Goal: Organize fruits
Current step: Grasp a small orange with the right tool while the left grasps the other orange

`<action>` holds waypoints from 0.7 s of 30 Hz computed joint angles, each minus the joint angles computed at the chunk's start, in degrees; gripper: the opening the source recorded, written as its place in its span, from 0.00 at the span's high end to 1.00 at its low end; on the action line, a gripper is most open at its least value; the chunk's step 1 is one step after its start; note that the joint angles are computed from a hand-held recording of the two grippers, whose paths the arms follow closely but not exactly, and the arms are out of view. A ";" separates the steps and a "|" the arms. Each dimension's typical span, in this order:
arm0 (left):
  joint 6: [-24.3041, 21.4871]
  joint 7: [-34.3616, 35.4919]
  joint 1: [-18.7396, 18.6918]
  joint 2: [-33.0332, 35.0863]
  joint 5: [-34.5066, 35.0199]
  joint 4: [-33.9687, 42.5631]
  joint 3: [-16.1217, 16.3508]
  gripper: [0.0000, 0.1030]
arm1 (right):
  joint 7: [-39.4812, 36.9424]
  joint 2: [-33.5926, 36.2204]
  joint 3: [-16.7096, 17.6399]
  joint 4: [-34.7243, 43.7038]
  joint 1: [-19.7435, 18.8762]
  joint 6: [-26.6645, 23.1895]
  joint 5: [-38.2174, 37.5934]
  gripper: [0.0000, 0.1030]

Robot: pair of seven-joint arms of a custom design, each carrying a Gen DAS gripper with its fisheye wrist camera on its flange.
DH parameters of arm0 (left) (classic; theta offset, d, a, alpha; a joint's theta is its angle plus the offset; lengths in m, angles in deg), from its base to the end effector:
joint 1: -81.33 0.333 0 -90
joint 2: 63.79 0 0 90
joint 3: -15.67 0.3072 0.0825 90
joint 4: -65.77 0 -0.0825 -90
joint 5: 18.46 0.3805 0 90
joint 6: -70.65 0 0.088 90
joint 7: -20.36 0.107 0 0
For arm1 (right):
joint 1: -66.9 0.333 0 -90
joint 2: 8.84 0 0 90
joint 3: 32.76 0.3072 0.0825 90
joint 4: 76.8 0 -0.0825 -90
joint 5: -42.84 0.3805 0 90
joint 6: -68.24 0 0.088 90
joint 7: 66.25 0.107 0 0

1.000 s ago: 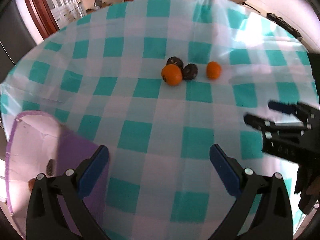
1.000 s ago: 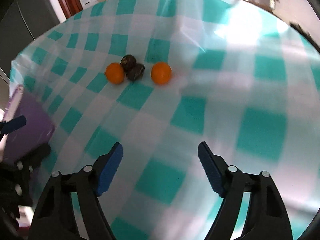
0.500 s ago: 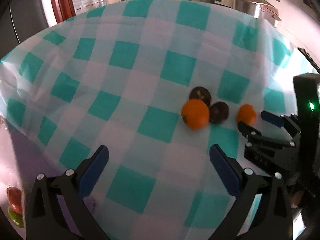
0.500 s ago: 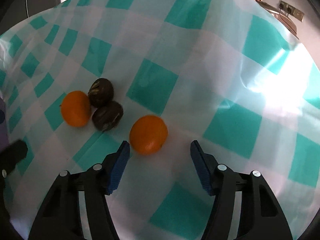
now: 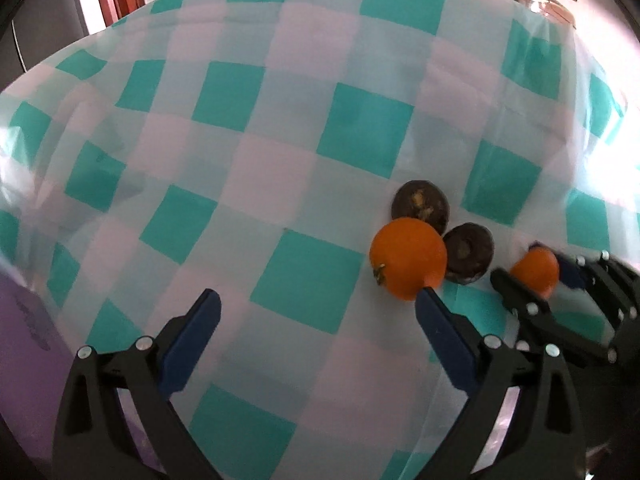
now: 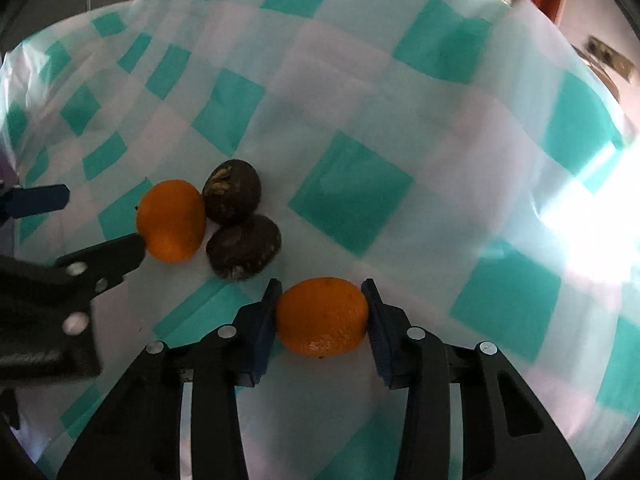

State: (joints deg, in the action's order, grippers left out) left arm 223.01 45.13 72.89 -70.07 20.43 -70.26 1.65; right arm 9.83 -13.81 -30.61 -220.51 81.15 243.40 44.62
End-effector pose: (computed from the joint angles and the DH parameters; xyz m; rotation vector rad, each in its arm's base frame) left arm 0.4663 -0.2130 0.3956 -2.0429 1.6790 -0.4835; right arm 0.4830 0.1397 0.3807 -2.2491 1.3341 -0.5860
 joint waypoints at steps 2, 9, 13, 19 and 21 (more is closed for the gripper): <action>1.41 0.45 -0.10 0.59 -0.17 0.21 0.07 0.05 | 3.08 -2.14 0.14 -1.98 -0.77 -0.54 0.05 0.61; 3.32 2.91 -1.36 5.69 0.70 3.65 1.22 0.09 | 8.01 -6.26 -0.04 -5.58 -1.93 -2.56 0.11 0.61; 4.66 4.48 -1.73 7.60 2.62 4.99 2.49 0.19 | 10.32 -8.25 0.52 -7.61 -2.18 -2.94 -0.93 0.61; 8.03 6.99 -2.43 10.59 5.26 8.14 4.36 0.44 | 13.04 -9.72 1.05 -8.92 -2.43 -3.64 -2.35 0.61; 8.99 9.69 -2.56 10.78 3.88 8.25 4.45 0.55 | 12.70 -10.73 0.39 -9.98 -2.08 -3.76 -2.39 0.60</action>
State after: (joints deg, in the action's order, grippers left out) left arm 232.00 54.82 70.32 -59.29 24.31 -62.01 6.10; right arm 22.53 -24.54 -30.22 -230.49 79.07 239.63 42.22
